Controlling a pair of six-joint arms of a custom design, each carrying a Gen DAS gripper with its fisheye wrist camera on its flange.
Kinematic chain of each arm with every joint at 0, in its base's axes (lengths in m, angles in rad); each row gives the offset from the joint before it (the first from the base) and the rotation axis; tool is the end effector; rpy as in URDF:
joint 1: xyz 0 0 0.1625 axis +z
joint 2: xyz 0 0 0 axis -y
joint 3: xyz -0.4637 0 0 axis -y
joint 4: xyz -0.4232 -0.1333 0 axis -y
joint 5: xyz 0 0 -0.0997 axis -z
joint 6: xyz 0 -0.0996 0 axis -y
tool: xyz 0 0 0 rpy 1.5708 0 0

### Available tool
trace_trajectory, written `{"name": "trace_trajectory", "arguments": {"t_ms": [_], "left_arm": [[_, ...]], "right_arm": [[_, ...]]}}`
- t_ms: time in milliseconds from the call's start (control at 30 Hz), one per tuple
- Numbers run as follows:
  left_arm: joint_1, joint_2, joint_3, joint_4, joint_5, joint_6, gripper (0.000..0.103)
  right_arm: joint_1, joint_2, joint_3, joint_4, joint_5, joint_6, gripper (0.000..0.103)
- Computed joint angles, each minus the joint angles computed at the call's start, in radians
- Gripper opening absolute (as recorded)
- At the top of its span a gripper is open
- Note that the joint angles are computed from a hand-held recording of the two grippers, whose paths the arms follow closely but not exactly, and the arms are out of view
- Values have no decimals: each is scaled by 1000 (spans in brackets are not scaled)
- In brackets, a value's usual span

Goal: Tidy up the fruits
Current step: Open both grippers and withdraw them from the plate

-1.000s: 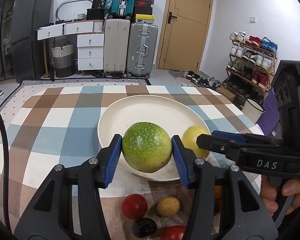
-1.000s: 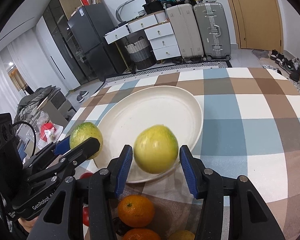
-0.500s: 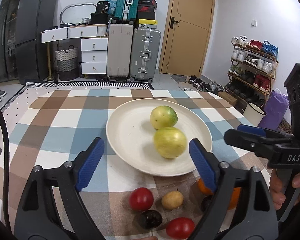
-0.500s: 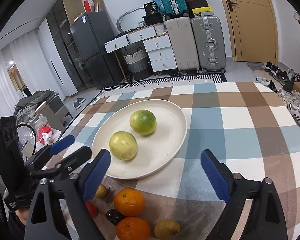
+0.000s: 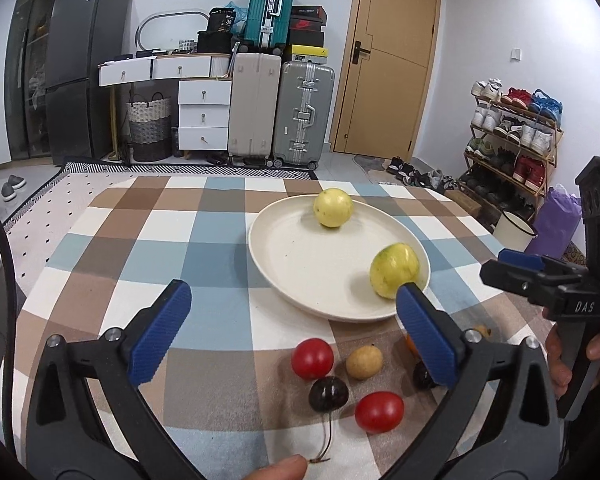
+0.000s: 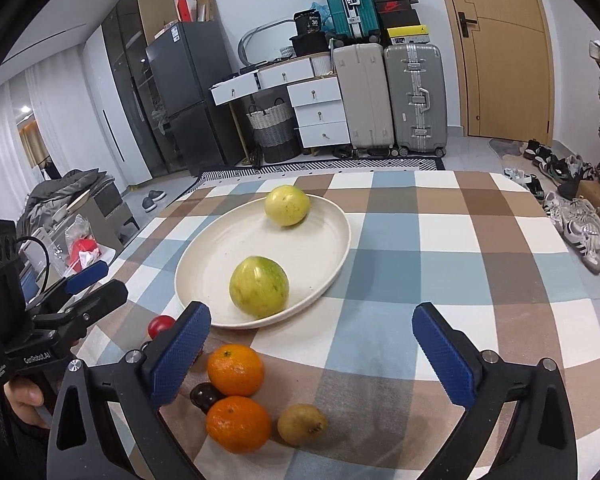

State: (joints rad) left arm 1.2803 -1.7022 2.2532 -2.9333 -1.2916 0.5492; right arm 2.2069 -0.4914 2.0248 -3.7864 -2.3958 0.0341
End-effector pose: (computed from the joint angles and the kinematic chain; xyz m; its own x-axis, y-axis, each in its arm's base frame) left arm 0.0286 -0.4656 0.4070 -0.7315 0.4158 -0.5404 0.6788 0.5188 -0.5196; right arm 0.3719 -0.4024 -0.0312 -0.8362 -0.0092 0.5483 -0.4328 0.6251 -0.6496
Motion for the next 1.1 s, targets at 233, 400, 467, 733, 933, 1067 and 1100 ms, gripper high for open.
{"name": "trace_trajectory", "arguments": {"t_ms": [233, 400, 467, 733, 933, 1067, 1100], "left_arm": [[-9, -46, 25, 28, 18, 7, 102], [-21, -61, 41, 43, 25, 17, 102], [-23, -65, 44, 56, 26, 22, 102], [-37, -96, 72, 102, 32, 47, 102], [-36, -94, 63, 153, 31, 42, 102], [-44, -95, 66, 168, 31, 58, 102], [-45, -94, 66, 171, 32, 61, 102]], "right_arm": [[15, -18, 46, 24, -12, 12, 103], [28, -26, 70, 39, -11, 30, 103], [29, -29, 76, 57, -9, 39, 103], [36, -37, 83, 138, -12, 77, 103], [30, -48, 84, 208, -35, 114, 103], [20, -54, 88, 237, -29, 130, 103], [19, -53, 89, 238, -29, 130, 103]]}}
